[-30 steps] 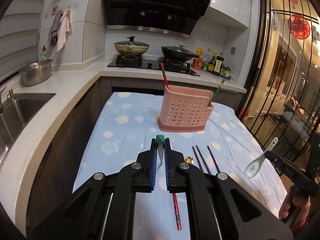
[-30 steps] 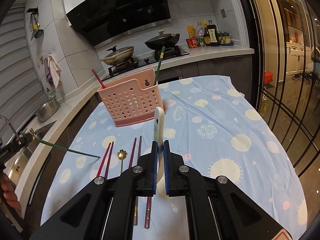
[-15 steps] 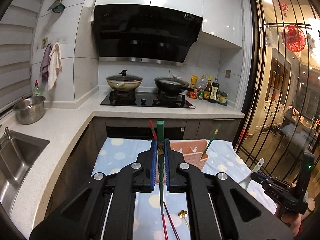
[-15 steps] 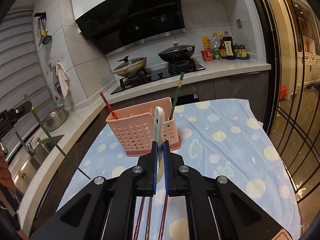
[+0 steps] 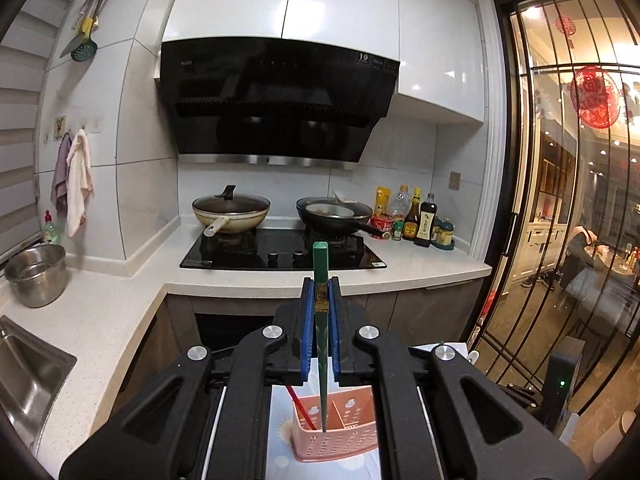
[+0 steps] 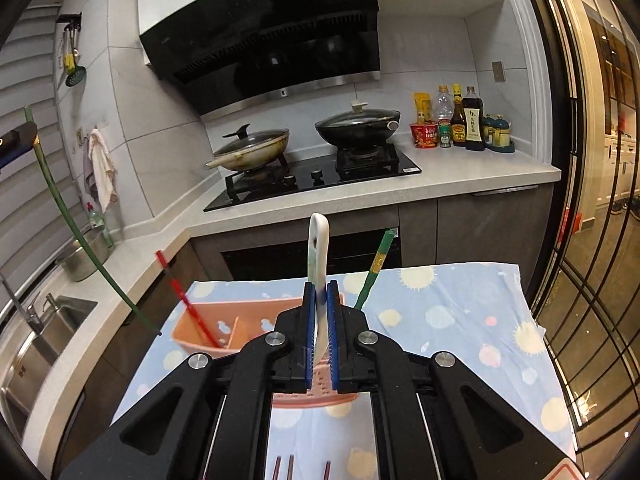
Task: Organize utensils
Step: 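Carry the green chopstick and white spoon up and lower them into the pink holder, then open both grippers to release the chopstick and spoon into the holder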
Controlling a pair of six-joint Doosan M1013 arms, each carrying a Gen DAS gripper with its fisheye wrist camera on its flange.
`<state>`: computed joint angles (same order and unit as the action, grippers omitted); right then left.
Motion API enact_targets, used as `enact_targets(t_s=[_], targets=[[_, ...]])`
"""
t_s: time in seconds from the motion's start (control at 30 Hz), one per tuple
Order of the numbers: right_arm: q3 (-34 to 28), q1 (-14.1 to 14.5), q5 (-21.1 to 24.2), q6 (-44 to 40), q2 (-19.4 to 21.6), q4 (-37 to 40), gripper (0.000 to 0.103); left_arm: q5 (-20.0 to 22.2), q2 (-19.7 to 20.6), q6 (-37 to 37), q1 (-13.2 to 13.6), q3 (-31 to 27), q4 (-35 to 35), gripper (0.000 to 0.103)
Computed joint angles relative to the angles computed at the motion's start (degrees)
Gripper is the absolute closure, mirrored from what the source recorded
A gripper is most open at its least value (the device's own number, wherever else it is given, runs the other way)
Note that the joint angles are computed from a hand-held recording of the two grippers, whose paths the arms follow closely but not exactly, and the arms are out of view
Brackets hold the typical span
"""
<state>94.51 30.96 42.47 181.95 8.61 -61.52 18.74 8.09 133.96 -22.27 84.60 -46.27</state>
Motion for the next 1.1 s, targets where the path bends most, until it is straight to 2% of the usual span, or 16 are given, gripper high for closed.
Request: enact_targets(t_s=[0.13,0.43,0.53,0.57,0.6,0.63,0.67,0.7,0.93,1.0,1.1], targets=[[-1.5,-1.74,-0.73,-2.87,2.15,2.99,0.097,0.41,2.32,-6.25,-0.67,-1.43,6.85,0.096],[-3.27,-2.88,-0.91,-8.89,5.65,8.36,0.097,3.87,5.23,-12.78,-0.71,-2.24,13.06,0.096],[-2.93,-2.94,-1.52,-8.21,5.51,8.78,0.093,4.79,5.53,-15.84,-0.51,-2.2,15.16,0.096],[-2.72,-2.9,-1.7,-7.78,5.24,8.57,0.087,4.61,5.42,-16.76,-0.49,-1.93,15.97,0.094],[-2.25,-2.78,-2.41,-7.28,4.77,8.34,0.081,4.58,5.22,-17.87,-0.45,-1.65,17.07,0.089],[-2.18,-2.38,-1.71,-6.39,4.61,7.42,0.08,4.39,5.08,-18.51,-0.44,-1.41,17.49,0.084],[-2.11,-1.87,-0.61,-5.76,4.41,6.36,0.08,3.92,4.76,-19.03,-0.42,-0.85,17.78,0.074],[-1.8,-1.34,0.07,-5.25,4.05,5.46,0.08,3.44,4.39,-19.14,-0.35,-0.28,17.8,0.068],[2.55,1.8,0.44,0.75,0.1,2.41,0.08,1.47,0.5,-15.66,0.6,5.44,15.15,0.055],[4.19,2.97,0.84,2.79,-1.15,1.86,0.079,0.77,-0.93,-14.9,0.75,7.67,14.93,0.046],[6.73,5.08,1.43,5.51,-2.88,1.54,0.077,0.16,-3.26,-13.01,1.05,11.64,14.44,0.045]])
